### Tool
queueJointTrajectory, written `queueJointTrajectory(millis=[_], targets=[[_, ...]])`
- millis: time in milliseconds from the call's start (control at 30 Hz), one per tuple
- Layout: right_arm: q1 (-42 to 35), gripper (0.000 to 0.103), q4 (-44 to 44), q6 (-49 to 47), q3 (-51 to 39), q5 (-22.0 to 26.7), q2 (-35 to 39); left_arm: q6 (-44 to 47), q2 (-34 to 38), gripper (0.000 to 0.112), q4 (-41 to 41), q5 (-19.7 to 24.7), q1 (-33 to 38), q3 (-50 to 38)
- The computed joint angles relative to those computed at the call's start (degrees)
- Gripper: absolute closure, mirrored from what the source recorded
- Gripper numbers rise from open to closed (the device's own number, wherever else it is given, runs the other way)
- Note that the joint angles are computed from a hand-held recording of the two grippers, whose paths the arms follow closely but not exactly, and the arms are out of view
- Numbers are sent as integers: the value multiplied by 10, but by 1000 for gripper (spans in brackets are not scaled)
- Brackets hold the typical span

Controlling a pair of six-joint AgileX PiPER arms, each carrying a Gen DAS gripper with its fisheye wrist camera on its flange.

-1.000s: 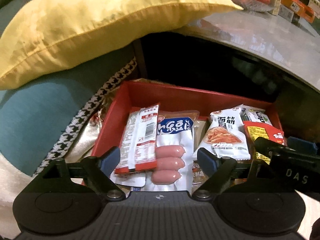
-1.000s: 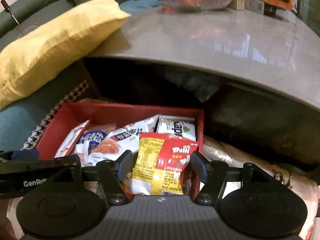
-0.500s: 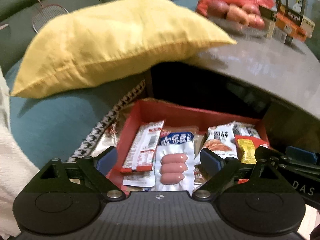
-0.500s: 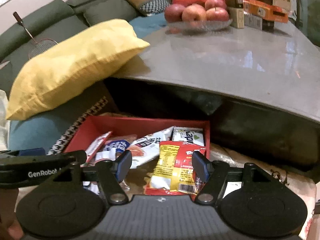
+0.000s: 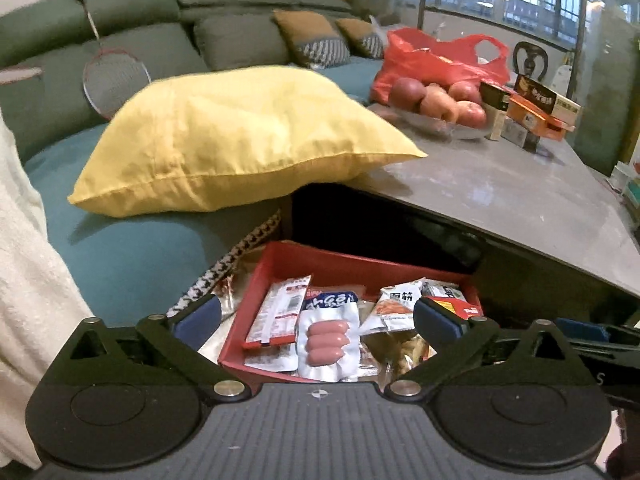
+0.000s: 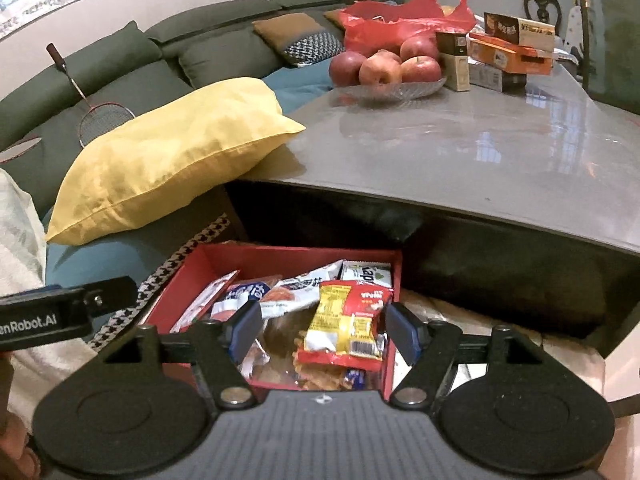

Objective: Organize snacks

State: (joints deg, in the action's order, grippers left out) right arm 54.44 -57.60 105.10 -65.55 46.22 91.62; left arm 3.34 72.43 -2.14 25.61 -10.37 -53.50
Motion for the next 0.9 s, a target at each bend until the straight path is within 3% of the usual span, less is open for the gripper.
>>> queueJointTrajectory(millis=[100,400,733,900], targets=[[20,39,-9,4,4,30,-3,-8,-13,9,0,-1,-5,12],[42,39,-18,30,31,41,-28,-25,-32,9,1,-1,3,28],[66,39,-1,46,39,54,-27,-101,-49,9,88,24,-39,65],[81,38,14,47,39,63,-23,-189,-53,9,177,40,-79,87]])
